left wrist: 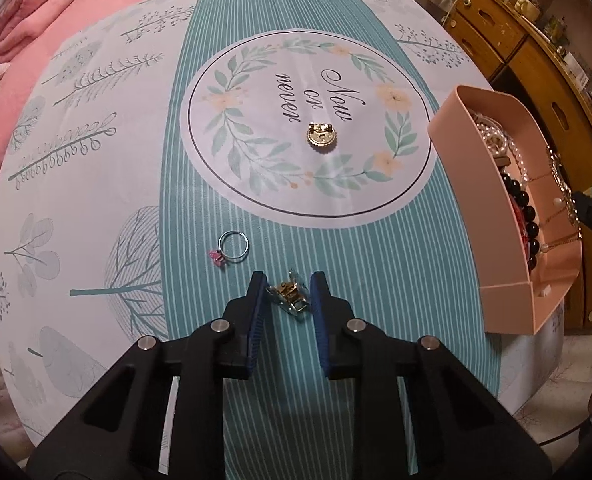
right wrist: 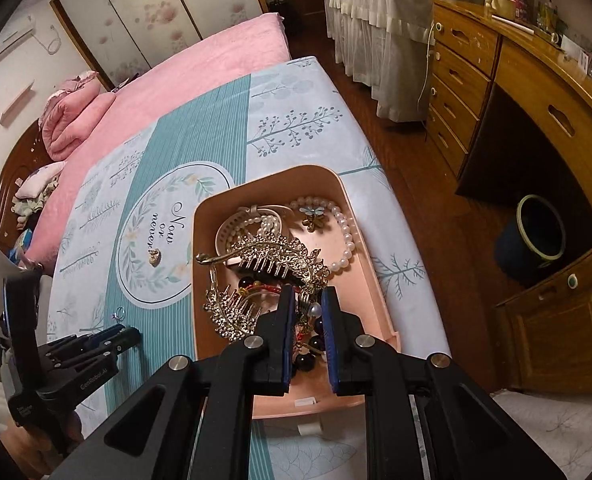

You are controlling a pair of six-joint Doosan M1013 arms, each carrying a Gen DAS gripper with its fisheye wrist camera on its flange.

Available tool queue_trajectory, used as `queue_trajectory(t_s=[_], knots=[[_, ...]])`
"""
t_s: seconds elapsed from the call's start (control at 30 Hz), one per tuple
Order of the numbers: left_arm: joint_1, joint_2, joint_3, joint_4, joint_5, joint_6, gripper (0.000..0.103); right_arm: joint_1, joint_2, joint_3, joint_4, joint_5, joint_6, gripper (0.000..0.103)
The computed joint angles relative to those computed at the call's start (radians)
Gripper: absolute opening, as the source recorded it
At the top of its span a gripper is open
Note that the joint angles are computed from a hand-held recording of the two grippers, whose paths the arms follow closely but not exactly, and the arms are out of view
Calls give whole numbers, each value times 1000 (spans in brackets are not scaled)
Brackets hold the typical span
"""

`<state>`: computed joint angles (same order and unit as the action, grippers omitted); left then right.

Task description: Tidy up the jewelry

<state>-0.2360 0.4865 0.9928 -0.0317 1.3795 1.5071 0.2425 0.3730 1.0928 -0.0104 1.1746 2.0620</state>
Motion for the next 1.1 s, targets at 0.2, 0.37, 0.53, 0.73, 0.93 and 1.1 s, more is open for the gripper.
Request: queue_trajectory(t_s=[0.2, 0.37, 0.53, 0.73, 0.93, 1.1], knots=[[-8, -10, -17, -29, 1, 48, 19, -3, -7, 18, 1, -6, 16, 13], [-24, 1, -91, -98, -9, 118, 19, -2, -12, 31, -7, -10, 24, 13], [-50, 37, -189, -165, -3, 201, 19, 0, -18, 44, 7, -12, 26, 13], [-84, 93, -287, -165, 20, 242, 19, 13, -24, 61, -19, -11, 24, 13], [-102, 155, -373, -170, 62, 282, 19, 8, -23, 74, 29, 11, -7, 15], [-115, 193, -419, -185, 82, 298, 19, -3, -42, 97, 56, -19, 5, 23]])
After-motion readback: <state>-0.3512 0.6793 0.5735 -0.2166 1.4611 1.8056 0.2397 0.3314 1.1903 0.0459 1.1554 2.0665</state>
